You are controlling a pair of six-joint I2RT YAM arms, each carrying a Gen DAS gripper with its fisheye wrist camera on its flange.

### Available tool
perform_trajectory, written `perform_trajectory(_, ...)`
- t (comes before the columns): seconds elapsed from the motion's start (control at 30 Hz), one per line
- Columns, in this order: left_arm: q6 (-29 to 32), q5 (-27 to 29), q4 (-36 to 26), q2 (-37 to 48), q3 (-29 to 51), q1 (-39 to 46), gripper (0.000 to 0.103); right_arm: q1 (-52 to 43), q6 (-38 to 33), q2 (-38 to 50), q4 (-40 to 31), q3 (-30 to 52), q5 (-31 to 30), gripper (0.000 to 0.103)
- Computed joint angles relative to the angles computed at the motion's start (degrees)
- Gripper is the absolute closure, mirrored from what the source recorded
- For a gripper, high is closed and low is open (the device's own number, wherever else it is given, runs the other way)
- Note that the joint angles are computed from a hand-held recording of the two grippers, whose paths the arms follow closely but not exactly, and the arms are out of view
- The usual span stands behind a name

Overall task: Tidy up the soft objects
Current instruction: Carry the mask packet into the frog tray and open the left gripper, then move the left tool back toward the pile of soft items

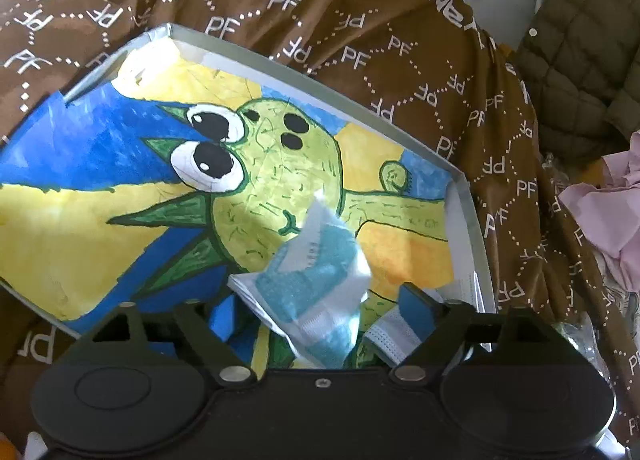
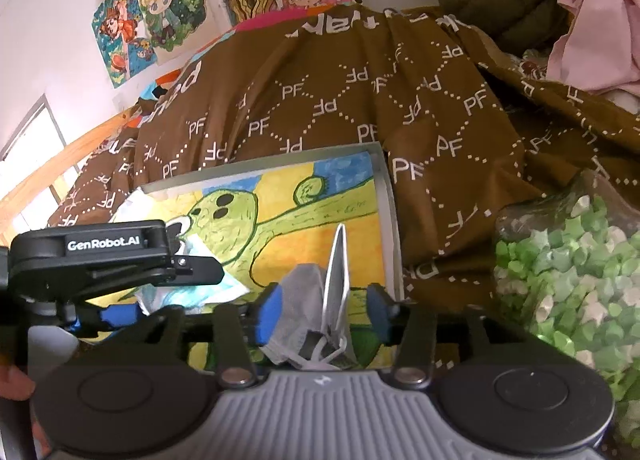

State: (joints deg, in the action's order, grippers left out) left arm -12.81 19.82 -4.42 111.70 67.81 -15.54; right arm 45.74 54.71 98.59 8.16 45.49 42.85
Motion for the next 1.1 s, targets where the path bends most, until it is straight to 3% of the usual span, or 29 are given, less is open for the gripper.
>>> perform_trajectory(0.37, 0.8, -1.4, 8.5, -13.3, -11.6, 1.4, 0.001, 4.0, 1.9, -10.1, -4.1, -3.2, 7.7, 0.017)
perform_trajectory(0.77, 2.6, -3.7, 17.5, -38.7, -30.3, 4.0, 0.001, 18.0, 4.1, -18.1, -20.9, 1.7, 25.4, 0.001)
perform_trajectory(0.93, 2.7, -2.3, 17.7, -51.0, -37.8, 7.0, 0.001, 25.5, 19.3, -15.4, -40.6, 8.2, 32.3, 0.000)
perform_trajectory(1.1, 5.4, 0.8, 12.8, -64.6, -43.8, 11.2, 0.001, 32.3, 49.4, -7.2, -72.8, 18.7, 35.3, 0.000)
